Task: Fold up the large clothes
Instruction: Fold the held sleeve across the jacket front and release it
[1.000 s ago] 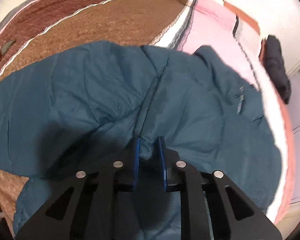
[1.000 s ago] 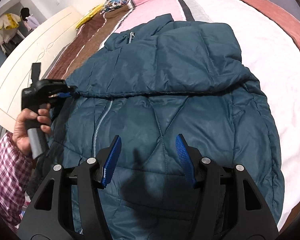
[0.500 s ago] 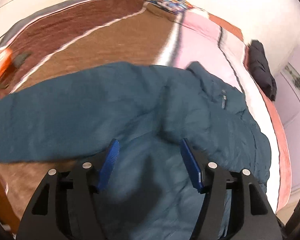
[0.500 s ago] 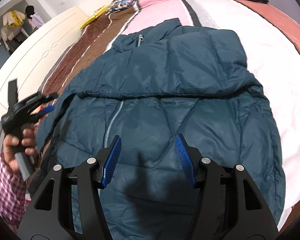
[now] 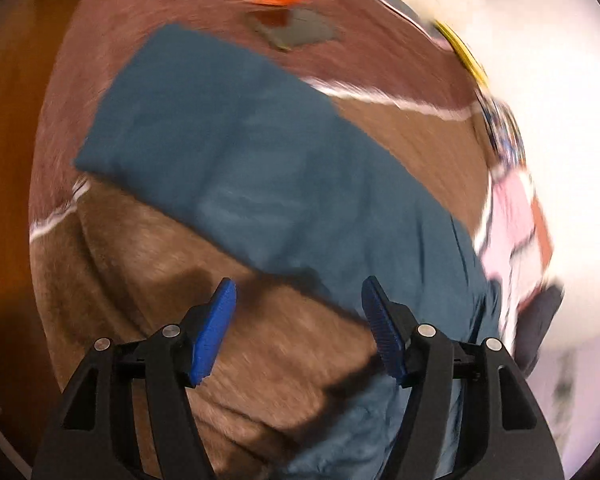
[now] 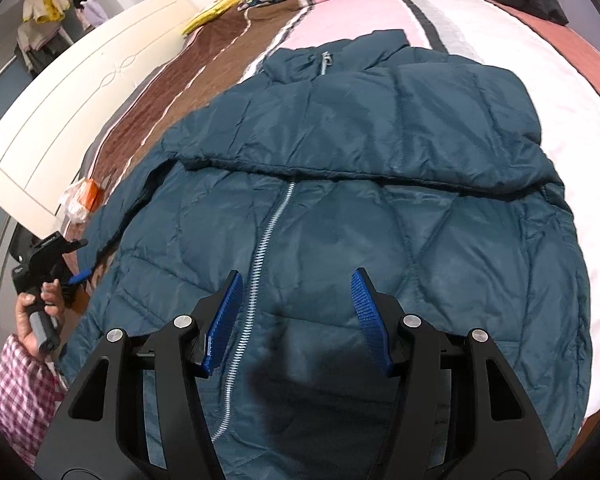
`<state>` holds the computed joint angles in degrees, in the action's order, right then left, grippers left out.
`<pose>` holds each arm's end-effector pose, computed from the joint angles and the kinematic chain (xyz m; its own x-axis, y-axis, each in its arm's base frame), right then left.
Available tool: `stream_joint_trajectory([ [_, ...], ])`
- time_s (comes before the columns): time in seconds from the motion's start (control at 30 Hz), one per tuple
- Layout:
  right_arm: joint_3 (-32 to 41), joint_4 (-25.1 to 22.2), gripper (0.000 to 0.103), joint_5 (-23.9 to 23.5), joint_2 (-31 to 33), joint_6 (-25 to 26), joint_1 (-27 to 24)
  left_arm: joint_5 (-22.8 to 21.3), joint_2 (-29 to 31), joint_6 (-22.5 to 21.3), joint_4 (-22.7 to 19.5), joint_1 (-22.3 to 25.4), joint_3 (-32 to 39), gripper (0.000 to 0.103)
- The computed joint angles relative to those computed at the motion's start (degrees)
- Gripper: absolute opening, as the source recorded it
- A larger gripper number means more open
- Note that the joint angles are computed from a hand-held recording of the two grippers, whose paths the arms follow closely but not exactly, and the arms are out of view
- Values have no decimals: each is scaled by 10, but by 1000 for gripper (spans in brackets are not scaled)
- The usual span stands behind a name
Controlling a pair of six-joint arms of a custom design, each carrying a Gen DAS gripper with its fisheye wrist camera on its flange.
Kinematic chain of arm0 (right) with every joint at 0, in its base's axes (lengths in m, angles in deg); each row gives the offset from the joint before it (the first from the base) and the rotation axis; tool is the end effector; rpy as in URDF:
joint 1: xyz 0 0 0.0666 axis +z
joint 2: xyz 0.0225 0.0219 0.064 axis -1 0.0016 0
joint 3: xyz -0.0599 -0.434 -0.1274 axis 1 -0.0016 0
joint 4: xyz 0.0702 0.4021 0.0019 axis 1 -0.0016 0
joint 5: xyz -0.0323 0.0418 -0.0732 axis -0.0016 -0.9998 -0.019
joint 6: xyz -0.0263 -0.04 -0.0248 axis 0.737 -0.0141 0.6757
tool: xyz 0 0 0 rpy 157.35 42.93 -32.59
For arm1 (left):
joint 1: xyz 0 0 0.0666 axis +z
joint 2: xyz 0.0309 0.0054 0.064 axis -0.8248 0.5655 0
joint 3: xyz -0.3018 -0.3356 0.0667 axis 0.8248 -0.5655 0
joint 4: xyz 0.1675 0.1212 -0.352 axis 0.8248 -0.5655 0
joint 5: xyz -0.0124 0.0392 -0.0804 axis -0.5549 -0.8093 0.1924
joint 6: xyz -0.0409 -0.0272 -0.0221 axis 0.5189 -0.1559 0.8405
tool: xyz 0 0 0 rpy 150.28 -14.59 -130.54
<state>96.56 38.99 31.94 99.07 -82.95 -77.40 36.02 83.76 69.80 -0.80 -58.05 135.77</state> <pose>0.4201 0.1025 0.4777 -0.8474 0.0992 -0.5216 -0.1270 0.9160 0.3806 0.5066 -0.0256 0.4356 -0.4360 -0.8688 -0.2348 -0.6353 0.4819 -0.6035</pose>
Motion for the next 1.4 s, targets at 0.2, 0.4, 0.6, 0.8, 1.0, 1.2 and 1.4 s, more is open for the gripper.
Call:
stream_joint_trajectory([
  [0.2,14,-8,57,18,9,4,16,57,5,74,77,40,-42,64],
  [0.4,24,-17,57,27,23,8,26,36,6,86,120,49,-46,48],
  [0.6,23,-12,57,22,25,8,25,-26,7,18,71,38,-10,4],
  [0.8,17,2,57,17,13,5,6,-146,-13,-143,52,-19,65,3],
  [1.0,7,21,57,6,-4,-10,-31,-182,18,-314,59,-101,191,3],
  [1.2,-5,35,57,-9,-21,-16,-72,-128,64,-387,54,-175,287,3],
  [1.4,-19,48,57,-30,-32,-33,-124,-62,133,-449,17,-247,365,3],
])
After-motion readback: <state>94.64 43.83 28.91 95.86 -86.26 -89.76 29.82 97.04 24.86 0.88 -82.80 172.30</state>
